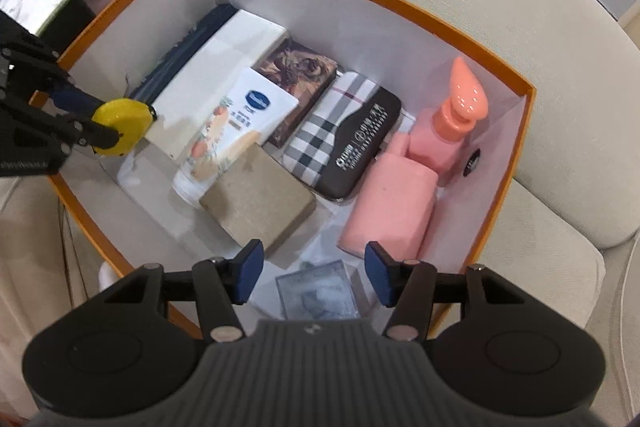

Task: Organize rigid objects
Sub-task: 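Place the tape measure and clear cube into the orange box and release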

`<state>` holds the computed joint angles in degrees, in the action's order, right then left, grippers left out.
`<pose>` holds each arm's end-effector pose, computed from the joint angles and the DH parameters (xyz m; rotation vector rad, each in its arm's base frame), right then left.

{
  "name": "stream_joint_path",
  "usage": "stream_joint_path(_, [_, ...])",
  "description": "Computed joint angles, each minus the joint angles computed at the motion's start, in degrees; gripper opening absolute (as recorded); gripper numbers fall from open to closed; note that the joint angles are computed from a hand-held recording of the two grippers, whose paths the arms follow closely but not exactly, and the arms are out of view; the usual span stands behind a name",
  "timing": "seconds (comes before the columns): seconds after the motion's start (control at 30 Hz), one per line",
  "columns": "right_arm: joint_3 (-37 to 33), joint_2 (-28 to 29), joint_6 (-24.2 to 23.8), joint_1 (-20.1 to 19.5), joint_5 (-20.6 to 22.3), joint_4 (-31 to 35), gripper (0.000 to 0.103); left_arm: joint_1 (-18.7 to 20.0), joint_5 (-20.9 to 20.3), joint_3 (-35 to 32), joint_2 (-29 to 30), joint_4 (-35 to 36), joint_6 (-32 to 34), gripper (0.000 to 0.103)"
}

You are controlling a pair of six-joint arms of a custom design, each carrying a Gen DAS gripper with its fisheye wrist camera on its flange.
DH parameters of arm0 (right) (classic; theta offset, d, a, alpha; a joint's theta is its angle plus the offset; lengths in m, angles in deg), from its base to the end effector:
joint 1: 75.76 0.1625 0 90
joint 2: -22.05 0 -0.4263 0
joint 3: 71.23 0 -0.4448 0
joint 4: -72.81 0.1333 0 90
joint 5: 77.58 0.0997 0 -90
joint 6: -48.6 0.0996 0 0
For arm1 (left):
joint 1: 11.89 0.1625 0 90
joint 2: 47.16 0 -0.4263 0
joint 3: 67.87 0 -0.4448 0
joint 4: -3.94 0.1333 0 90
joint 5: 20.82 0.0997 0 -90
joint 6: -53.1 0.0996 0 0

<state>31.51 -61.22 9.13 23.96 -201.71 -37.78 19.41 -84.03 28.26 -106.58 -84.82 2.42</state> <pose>0.1726 -0.5494 0.3571 1.0566 -2.3267 -0.1772 -0.4179 -0.4626 0.1322 0.3554 2.3247 0.0103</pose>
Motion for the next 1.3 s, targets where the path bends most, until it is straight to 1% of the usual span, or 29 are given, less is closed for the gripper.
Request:
stream_joint_path(0.07, [-0.1, 0.2, 0.0, -0.1, 0.5, 0.1, 0.056, 0.4, -1.6, -0.6, 0.4, 0.3, 0.8, 0.023])
stream_joint_path(0.17, [-0.2, 0.3, -0.3, -0.2, 0.9, 0.1, 0.056, 0.9, -5.2, 0.3, -0.5, -3.2, 2.1, 0.025])
stream_joint_path(0.3, [-0.3, 0.4, -0.3, -0.6, 1.1, 0.0, 0.058, 0.3, -4.6, -0.1, -0.3, -2.8, 1.6, 0.025])
stream_joint_path(0.33, [-0.2, 0.4, -0.3, -0.7, 1.0, 0.0, 0.06, 0.3, -4.7, -0.2, -0.4, -3.1, 1.6, 0.026])
stream_joint_path(0.37, [-0.1, 0.3, -0.2, -0.7, 1.0, -0.1, 0.061, 0.2, -4.7, -0.1, -0.6, -3.5, 1.4, 0.029])
stream_joint_path(0.63, [0.0, -0.8, 0.0, -0.6, 1.7, 0.4, 0.064, -1.5, -2.5, -1.0, -1.3, -4.7, 0.0, 0.039])
stream_joint_path(0.7, [0.0, -1.1, -0.1, -0.4, 2.0, 0.4, 0.066, -2.2, -1.6, -1.4, -1.2, -4.5, -0.2, 0.039])
stream_joint_path(0.87, [0.1, -2.4, 0.0, 0.3, 2.9, 0.5, 0.067, -4.3, 0.9, -1.7, -1.2, -5.2, -1.4, 0.04])
stream_joint_path(0.97, [0.5, -3.6, -0.4, 0.7, 3.8, 0.0, 0.071, -5.5, 2.7, -1.7, -1.3, -5.6, -2.1, 0.04])
stream_joint_path(1.0, [0.7, -4.1, -0.6, 0.8, 4.0, -0.4, 0.072, -5.9, 3.5, -1.7, -1.4, -5.5, -2.4, 0.04])
stream_joint_path(1.17, [1.7, -6.1, -1.5, 1.5, 4.3, -1.5, 0.072, -8.4, 7.8, -0.9, -2.0, -6.9, -3.4, 0.04])
stream_joint_path(1.3, [1.9, -7.3, -0.8, 1.9, 4.6, -1.3, 0.075, -10.5, 11.5, 0.7, -2.9, -9.2, -3.0, 0.043])
